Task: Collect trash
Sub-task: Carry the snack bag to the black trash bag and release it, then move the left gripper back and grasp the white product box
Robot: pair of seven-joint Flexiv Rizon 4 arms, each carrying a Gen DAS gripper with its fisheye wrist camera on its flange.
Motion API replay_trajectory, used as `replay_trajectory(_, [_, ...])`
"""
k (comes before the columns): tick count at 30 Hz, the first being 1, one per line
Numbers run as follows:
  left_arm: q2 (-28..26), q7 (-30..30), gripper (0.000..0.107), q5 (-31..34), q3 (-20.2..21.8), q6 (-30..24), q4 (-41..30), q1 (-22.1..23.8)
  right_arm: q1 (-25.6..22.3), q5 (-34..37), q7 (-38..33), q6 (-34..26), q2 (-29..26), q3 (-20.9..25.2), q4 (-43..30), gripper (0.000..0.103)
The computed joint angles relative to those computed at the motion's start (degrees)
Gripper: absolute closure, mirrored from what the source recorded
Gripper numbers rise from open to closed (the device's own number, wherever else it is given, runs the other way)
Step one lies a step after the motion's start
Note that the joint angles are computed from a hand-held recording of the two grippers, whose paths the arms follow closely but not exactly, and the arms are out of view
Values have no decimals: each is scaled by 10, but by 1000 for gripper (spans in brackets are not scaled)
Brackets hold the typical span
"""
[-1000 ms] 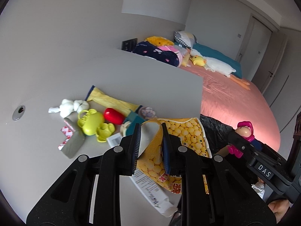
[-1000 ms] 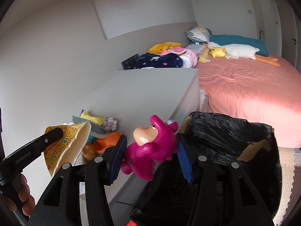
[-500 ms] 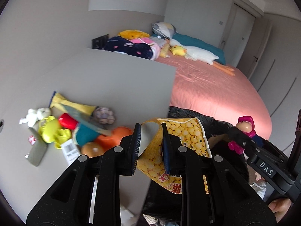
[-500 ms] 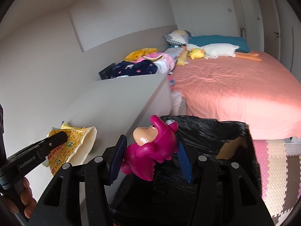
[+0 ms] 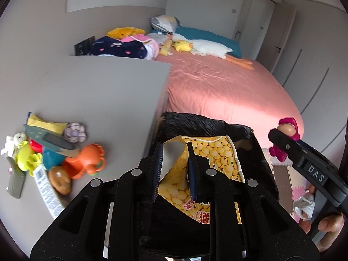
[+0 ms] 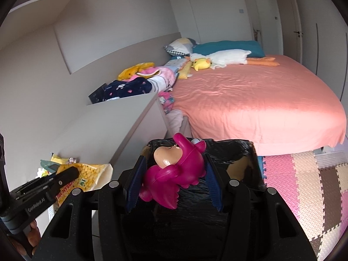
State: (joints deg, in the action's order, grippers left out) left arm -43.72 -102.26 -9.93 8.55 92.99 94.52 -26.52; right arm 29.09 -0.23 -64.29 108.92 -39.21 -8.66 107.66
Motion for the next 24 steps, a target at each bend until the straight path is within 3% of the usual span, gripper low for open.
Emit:
replay_trajectory(1, [-1,14,85,5,-22,-3,-3,16,-3,2,2,1,0,1,0,48])
replay_trajectory(2, [-3,29,77,10,-41,-7,-6,29,-6,4,3,3,0,2,1,42])
replay_trajectory(3, [-5,40,61,13,-45,-21,-13,30,6,16,10,8,0,-14,4,22])
replay_trajectory(4, [-9,39,17,14,-33,-29,-20,19,33,44,15,10,-1,-47,6,11])
replay_trajectory(5, [-15,31,10,16,-15,-26,-26,4,54,64,20,16,-3,-71,9,11])
replay_trajectory(8, [-26,22,10,29,27,-36,-40,-27,73,88,18,22,-4,-98,12,11])
replay_trajectory(12, [-21,3,10,31,29,-39,-35,-25,85,98,20,11,-9,-115,7,11])
replay_trajectory(24, [-4,-74,10,54,91,-43,2,-57,40,59,10,16,-12,-50,-1,11])
